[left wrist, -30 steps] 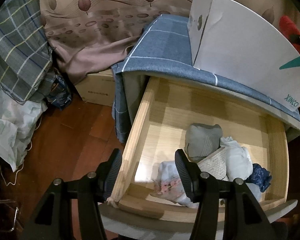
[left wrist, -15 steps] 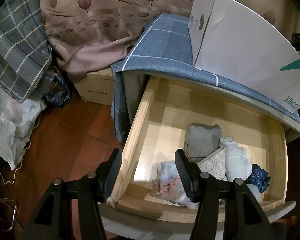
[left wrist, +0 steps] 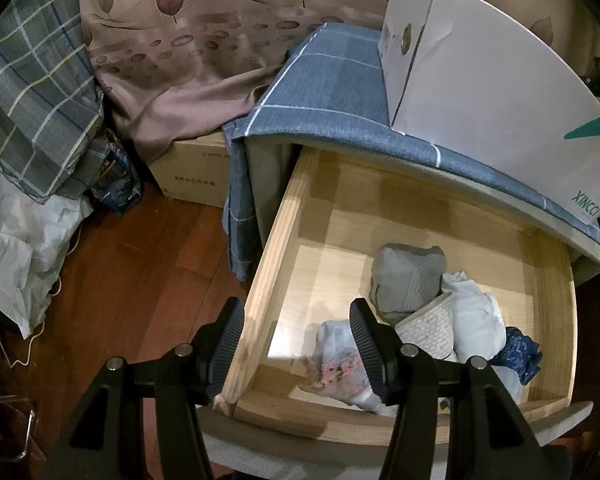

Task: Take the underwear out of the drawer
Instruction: 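Open the right tool to release the red garment and return to the drawer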

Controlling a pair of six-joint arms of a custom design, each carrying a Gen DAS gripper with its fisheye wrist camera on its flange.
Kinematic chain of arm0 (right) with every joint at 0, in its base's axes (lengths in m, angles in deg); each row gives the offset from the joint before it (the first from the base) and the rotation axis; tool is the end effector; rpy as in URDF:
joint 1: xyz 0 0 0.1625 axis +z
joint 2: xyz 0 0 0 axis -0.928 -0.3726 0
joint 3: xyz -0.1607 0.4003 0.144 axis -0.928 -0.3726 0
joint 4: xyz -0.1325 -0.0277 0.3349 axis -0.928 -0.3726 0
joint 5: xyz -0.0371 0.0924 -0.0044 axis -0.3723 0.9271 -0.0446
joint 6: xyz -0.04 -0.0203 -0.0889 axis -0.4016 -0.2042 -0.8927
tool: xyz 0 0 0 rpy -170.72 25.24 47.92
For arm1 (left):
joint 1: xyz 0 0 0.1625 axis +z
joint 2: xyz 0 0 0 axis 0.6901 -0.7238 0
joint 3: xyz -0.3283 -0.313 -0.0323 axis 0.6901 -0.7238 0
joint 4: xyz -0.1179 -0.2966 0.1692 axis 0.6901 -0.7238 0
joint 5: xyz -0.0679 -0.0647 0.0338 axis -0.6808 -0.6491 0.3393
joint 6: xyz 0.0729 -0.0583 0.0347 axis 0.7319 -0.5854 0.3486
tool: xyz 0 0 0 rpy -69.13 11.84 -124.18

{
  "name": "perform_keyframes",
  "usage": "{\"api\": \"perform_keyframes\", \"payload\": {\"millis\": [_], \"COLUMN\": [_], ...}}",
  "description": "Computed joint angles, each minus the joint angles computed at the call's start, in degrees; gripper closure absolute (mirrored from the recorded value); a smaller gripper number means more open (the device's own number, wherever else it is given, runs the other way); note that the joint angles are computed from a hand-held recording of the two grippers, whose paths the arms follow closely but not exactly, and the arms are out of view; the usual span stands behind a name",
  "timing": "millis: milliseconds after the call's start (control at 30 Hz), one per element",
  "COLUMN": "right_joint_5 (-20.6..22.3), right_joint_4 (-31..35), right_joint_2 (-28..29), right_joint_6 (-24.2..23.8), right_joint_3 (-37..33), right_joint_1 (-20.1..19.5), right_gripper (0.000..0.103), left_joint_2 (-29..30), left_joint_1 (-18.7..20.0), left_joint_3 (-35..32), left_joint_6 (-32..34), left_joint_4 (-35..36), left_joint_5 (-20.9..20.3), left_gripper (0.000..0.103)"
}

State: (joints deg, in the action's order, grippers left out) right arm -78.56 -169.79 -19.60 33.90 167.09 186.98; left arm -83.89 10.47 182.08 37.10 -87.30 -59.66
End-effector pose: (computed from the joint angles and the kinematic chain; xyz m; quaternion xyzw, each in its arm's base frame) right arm 0.3534 -0.5276 0.1236 0.0763 -0.8858 0.2867 0.3568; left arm -0.0128 -0.3790 0.2540 0.0975 0.8910 -0.2641 0.3561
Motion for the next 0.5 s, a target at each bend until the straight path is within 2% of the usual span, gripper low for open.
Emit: {"api": "perform_keyframes", "payload": {"millis": [67,133,500], "right_joint_5": [0.1,0.0,0.8], "right_joint_4": [0.3,0.3,-0.3], "right_joint_2": [-0.3,-0.7,-3.2], "right_joint_6": [0.2,0.3,1.3], "right_joint_3": [0.2,0.4,3.1], "right_joint_1": [0.3,0.7,3.0], "right_gripper": [0.047,0.040,0.040], "left_joint_2": [-0.1,0.0,0.3], "left_joint_1": [-0.1,-0.1,-0.1], "left_joint_3": [0.0,-0.1,-0.2], "left_joint_6": [-0.3,-0.4,-1.1], "left_joint_4": [0.4,0.8,2.0], "left_joint_5": [0.1,0.2,0.7], "left_gripper": [0.047,0.047,0.047]}}
